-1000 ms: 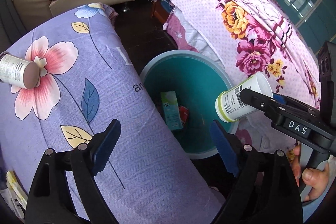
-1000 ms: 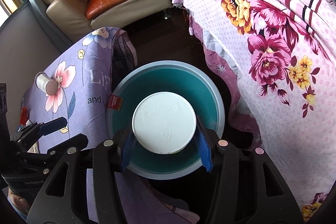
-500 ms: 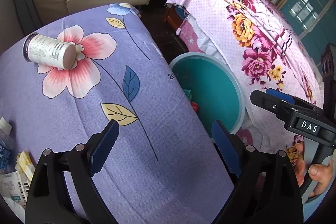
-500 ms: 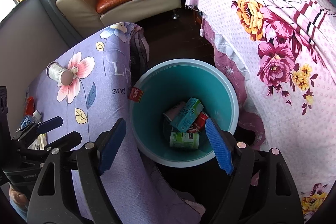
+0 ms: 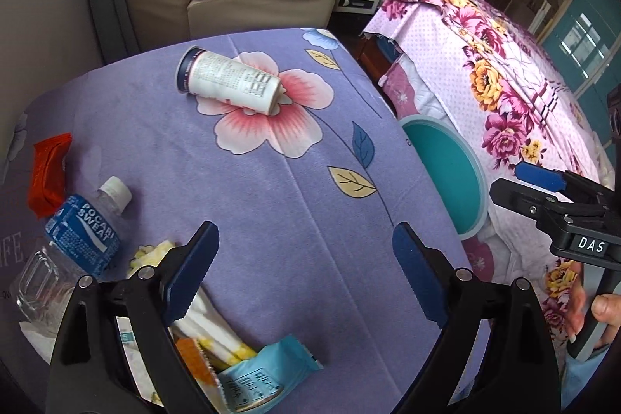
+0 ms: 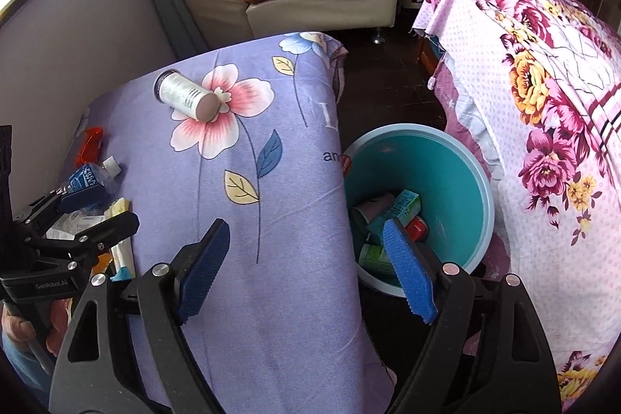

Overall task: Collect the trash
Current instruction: 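Return both tools to the table and grasp the Pocari Sweat bottle with the left tool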

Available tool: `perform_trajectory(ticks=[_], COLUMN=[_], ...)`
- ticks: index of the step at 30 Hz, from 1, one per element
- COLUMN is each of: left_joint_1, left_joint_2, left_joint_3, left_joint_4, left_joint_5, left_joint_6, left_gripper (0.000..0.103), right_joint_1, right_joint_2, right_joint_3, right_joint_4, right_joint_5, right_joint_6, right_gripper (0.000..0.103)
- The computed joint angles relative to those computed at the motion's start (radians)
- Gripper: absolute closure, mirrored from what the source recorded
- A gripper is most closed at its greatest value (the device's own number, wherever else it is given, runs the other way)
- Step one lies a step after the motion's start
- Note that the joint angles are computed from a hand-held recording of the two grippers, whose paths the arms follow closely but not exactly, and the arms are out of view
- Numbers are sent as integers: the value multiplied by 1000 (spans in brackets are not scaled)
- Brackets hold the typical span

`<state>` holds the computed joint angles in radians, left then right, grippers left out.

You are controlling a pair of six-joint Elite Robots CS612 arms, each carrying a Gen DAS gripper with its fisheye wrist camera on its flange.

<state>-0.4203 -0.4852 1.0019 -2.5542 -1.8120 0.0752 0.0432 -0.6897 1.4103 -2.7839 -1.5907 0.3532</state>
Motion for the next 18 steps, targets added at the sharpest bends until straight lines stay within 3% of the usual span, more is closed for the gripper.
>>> perform_trajectory(ticks=[18], left_joint_1=[98], left_joint_2=[-19], left_joint_3=[22], left_joint_4=[-15], left_joint_5=[39], left_joint_6=[-26], left_gripper=[12], right_joint_1=[80], right_joint_2=[66], right_joint_3=[-183], right_joint_4=[193], right_joint_5=[-50], right_joint_6=[-164], right_gripper=[23])
